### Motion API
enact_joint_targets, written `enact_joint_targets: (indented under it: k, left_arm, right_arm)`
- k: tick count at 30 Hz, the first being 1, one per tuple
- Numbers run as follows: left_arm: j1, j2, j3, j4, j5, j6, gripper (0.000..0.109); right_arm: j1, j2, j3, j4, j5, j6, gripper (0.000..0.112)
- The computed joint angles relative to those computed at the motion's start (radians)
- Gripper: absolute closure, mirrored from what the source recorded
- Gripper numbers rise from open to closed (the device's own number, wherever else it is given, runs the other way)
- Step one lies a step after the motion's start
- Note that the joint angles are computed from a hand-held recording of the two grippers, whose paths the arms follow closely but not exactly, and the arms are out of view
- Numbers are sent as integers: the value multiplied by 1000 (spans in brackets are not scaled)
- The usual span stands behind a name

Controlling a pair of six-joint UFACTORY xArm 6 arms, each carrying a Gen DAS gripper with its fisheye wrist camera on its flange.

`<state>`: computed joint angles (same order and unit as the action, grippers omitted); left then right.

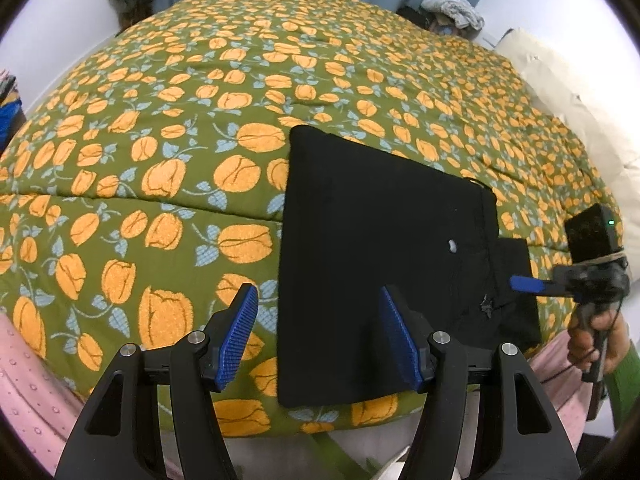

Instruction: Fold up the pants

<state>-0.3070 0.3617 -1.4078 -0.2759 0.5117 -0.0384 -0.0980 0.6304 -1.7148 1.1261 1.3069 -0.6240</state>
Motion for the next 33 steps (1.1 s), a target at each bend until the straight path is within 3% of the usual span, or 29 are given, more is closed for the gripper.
enact_joint_targets:
  k: [4,8,11,13,16,20,25,30,33]
  left_arm:
    - [15,-4,12,-7,-2,-13,43]
    - [22,-3,20,-10,-1,-25,43]
    - [20,1,22,-13,4,-23,43]
    - [15,7,15,-9,13,-25,43]
    - [12,2,13,-6,11,-21,43]
    - [16,-12,13,0,-6,-17,43]
    - [9,-17,-3,-12,-27,20,42]
    - [-26,34,-50,-29,-20,73,38]
    - [-50,86,-111,-25,30,88,38]
  right_arm:
    - [20,30,-36,-59,8,13,29]
    - [5,71,-104,-40,125,0,39]
    - [23,83,-134,-128,99,26,52]
    - [42,73,-127,-171,55,29,80]
    - [59,9,-70,-149,2,-30,89]
    - [28,-147,40,-41,-23,-131,91]
    - [-68,-320,199,-46,-11,-156,92]
    - [-144,-395,357,-246,-108,-21,92]
    - [-101,-379,431,-432,-237,140,87]
